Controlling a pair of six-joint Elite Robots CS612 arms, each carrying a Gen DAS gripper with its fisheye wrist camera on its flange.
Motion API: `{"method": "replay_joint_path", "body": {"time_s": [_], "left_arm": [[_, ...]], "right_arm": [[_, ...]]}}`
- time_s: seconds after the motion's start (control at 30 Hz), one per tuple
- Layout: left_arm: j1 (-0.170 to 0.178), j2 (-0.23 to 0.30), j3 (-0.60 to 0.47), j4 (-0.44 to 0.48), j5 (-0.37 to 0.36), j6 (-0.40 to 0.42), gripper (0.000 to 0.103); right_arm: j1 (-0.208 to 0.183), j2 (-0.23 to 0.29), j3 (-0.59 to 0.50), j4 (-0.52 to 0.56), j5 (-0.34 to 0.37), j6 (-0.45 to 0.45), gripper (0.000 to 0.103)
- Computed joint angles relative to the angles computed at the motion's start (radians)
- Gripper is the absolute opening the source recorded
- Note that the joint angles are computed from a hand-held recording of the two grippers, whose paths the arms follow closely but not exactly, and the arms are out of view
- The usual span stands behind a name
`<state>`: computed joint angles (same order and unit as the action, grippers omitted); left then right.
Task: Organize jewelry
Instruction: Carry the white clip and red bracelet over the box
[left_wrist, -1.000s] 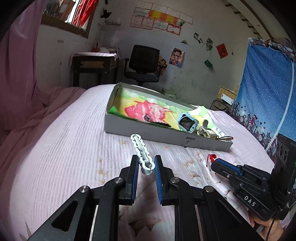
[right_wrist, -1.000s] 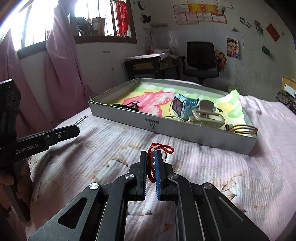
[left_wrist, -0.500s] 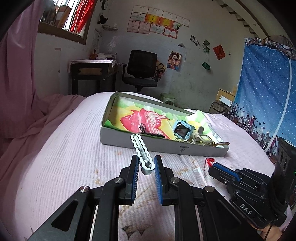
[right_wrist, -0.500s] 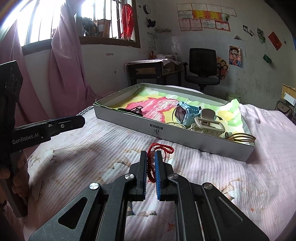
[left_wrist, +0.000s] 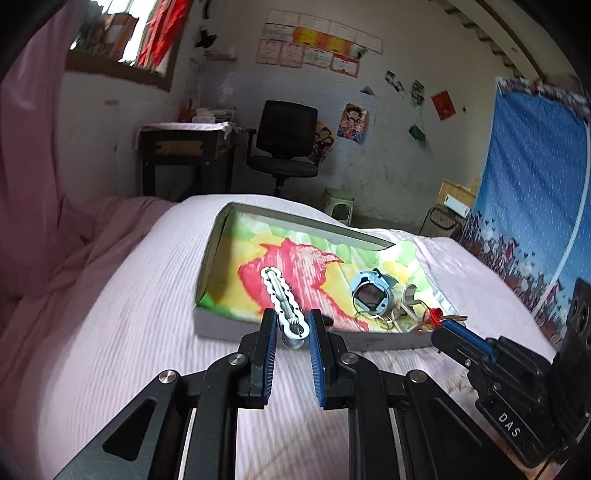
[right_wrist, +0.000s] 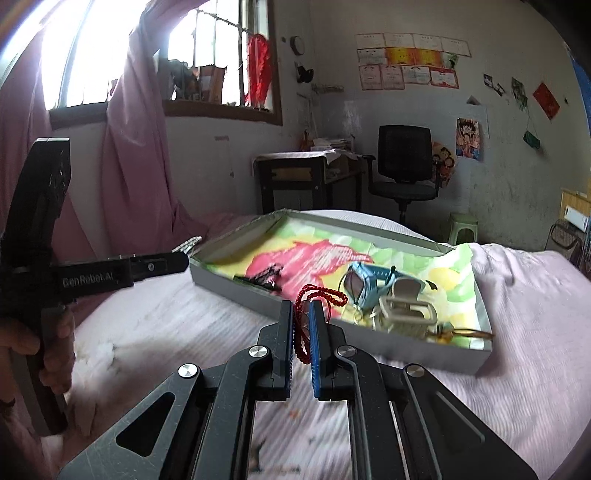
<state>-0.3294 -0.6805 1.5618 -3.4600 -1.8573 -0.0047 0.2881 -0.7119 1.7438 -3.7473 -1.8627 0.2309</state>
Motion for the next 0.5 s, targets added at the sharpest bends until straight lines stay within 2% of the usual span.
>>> {"method": "replay_joint_path", "body": {"time_s": [0.2,0.33,0.5], "left_arm": [[-0.014,0.015,-0.050,0.027,0.006,0.033,0.016],[-0.018,0.027,-0.091,0.085,-0.012,0.041,0.016],[-0.028,0.037,-0.124,0.175,-0.001,0.062,0.016]], "right_arm": [[-0.040,0.011,-0.030,0.034,0.046,0.085,0.007],[-0.063,0.022,-0.050,0.091,0.048,0.149,0.007],[-0.079,0.038,-0.077,0.142,0.072,0.182,0.007]]}}
